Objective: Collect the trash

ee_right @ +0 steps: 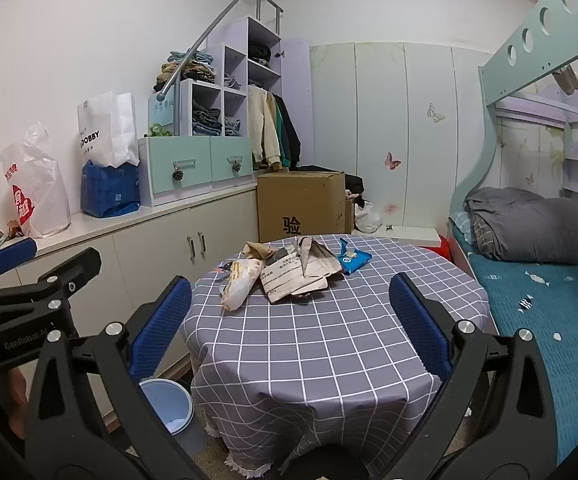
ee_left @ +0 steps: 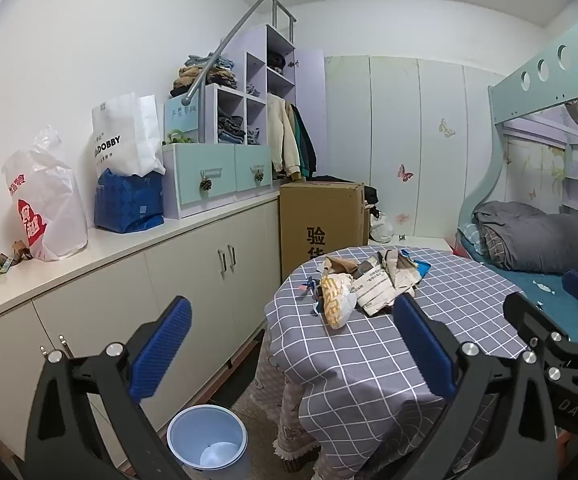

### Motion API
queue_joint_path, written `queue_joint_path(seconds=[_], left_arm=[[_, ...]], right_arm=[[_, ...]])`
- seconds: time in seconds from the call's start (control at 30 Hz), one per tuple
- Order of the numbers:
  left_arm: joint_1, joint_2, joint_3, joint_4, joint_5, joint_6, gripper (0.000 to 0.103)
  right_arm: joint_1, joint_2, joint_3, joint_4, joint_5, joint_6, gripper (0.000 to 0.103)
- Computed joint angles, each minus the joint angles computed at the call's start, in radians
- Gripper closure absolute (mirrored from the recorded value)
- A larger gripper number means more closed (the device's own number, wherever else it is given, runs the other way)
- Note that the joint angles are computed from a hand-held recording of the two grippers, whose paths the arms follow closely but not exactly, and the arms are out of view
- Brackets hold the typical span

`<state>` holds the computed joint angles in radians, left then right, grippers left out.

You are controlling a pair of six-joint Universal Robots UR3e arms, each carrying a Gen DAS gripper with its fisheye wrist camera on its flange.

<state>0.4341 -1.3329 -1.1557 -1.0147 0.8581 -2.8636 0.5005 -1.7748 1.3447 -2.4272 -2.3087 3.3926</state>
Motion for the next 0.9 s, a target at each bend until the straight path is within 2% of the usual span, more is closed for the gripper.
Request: queue_joint_path(seconds=[0.9], left_arm=[[-0.001,0.003,-0.002,-0.002,0.0,0.006,0.004]], right_arm=[[-0.008,0.0,0.002,-0.004,0.01,-0.006,0.006]])
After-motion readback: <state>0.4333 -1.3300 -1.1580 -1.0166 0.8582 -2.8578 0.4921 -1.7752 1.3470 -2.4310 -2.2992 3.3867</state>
